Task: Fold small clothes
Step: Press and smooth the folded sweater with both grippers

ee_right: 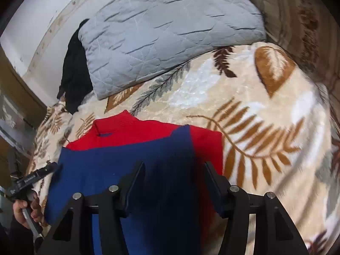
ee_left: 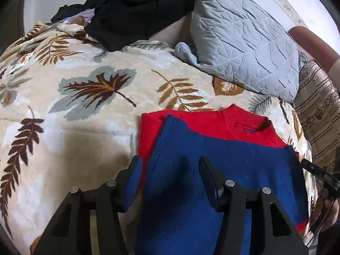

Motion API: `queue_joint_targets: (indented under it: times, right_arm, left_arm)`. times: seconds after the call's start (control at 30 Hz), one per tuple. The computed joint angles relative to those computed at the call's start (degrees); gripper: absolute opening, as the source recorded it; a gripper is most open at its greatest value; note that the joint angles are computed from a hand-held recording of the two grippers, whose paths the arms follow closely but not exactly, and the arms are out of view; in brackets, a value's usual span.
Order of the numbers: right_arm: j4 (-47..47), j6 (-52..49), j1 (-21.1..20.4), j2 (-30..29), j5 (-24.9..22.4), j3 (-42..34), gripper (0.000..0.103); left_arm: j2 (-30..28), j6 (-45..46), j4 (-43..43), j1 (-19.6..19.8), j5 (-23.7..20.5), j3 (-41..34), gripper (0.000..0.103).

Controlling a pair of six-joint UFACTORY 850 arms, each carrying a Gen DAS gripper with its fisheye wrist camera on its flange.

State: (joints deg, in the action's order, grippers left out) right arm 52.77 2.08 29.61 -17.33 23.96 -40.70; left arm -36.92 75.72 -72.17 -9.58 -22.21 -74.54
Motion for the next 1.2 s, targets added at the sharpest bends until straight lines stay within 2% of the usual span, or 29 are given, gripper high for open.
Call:
queue_joint_targets:
  times: [0.07, 0.1, 0.13, 0.17, 0.23, 0.33, 0.4, 0.43, 0.5, 0.53, 0.57, 0.63, 0.7, 0.73, 0.77, 0.83, 0.9, 0.93, 1.0, 1.03, 1.1, 1.13, 1.2]
  right_arm:
    - [2.86, -5.03, -0.81, -2.13, -1.87, -2.17, 0.059]
    - [1.41, -3.94, -1.39, -2.78, -2.96, -2.63, 0.038]
    - [1.94, -5.00, -2.06, -3.62, -5.19, -3.57, 0.008]
    - [4.88, -8.09, -1.97, -3.94, -5.55, -4.03, 0.009]
    - [14.28, -18.52, -0.84, -3.66, -4.94, -4.84, 0.008]
    - [23.69, -28.73, 1.73, -0.76, -0.18, -4.69, 0.007]
    - [26.36, -31.10, 3.29, 1.73, 3.74, -3.83, 0.007]
    - [27.44, -31.74, 3.91, 2.79, 5.93, -3.34, 0.007]
    - [28.61, -31.88, 3.91, 3.36, 8.33, -2.87, 0.007]
    - [27.50, -30.37, 3.14, 2.84, 7.59, -2.81, 0.007]
    - [24.08, -26.47, 1.54, 1.40, 4.95, -2.89, 0.007]
    - [18.97, -20.24, -1.25, -2.60, -0.03, -3.85, 0.012]
    - [11.29, -9.83, -3.21, -5.14, -4.24, -3.74, 0.016]
    - [8.75, -5.68, -2.86, -3.96, -3.15, -2.32, 0.024]
    - [8.32, -3.92, -1.97, -2.90, -0.96, -1.09, 0.030]
    - [14.64, -6.96, 0.16, 0.32, 2.26, 0.90, 0.057]
    - [16.24, -5.16, 2.90, 3.87, 6.94, 3.08, 0.059]
    - [13.45, -1.08, 4.43, 5.90, 8.66, 4.38, 0.059]
    - [2.25, 10.91, 6.04, 8.32, 9.38, 6.19, 0.063]
    - [-3.74, 16.90, 7.00, 8.78, 9.78, 6.60, 0.072]
    - [-15.74, 28.90, 7.90, 7.55, 10.81, 6.52, 0.073]
    - [-21.54, 34.89, 7.80, 5.97, 12.19, 6.49, 0.073]
    - [-25.96, 43.28, 7.00, 3.04, 13.43, 7.12, 0.073]
  left_arm:
    - [-0.79, -1.66, 1.76, -0.12, 0.08, -0.82, 0.056]
    - [-1.16, -2.60, 2.92, -0.24, 0.41, -1.22, 0.052]
    - [-1.42, -4.75, 5.52, -0.51, 1.41, -1.64, 0.028]
    - [-1.49, -5.67, 6.95, -0.71, 2.47, -1.74, 0.014]
    - [-0.85, -0.97, 3.00, -0.35, 1.82, -1.24, 0.009]
    - [2.71, 16.79, -12.48, 0.28, -0.05, 2.40, 0.008]
    - [4.85, 25.81, -20.10, 0.45, -1.19, 4.06, 0.008]
    - [4.62, 26.77, -21.26, 0.34, -1.00, 3.73, 0.008]
    - [2.36, 21.50, -17.09, -0.22, 1.33, 1.30, 0.008]
    - [-0.40, 15.51, -12.12, -0.59, 2.79, -0.98, 0.009]
    - [-2.16, 9.51, -6.48, -0.93, 3.96, -2.49, 0.013]
    - [-4.31, 3.49, -0.64, -1.46, 5.80, -3.81, 0.018]
    - [-2.17, 6.96, -4.23, -1.24, 6.56, -1.74, 0.033]
    - [-0.97, 9.45, -7.14, -0.88, 6.16, -0.59, 0.048]
    - [0.25, 14.13, -12.12, -0.46, 5.61, 0.59, 0.052]
    - [3.88, 24.57, -23.01, 0.24, 4.73, 4.03, 0.053]
    - [7.52, 29.27, -28.24, 1.13, 1.66, 7.72, 0.059]
    - [9.07, 30.53, -29.11, 1.41, 0.41, 9.33, 0.060]
    - [11.84, 35.28, -32.06, 1.56, -2.13, 13.04, 0.064]
    - [12.90, 36.81, -32.92, 1.45, -2.58, 14.57, 0.065]
    - [14.29, 39.92, -35.70, 1.13, -3.32, 17.91, 0.069]
    - [13.94, 40.60, -35.64, 0.74, -3.10, 18.92, 0.071]
    - [12.25, 37.00, -31.94, -0.97, 2.66, 18.82, 0.071]
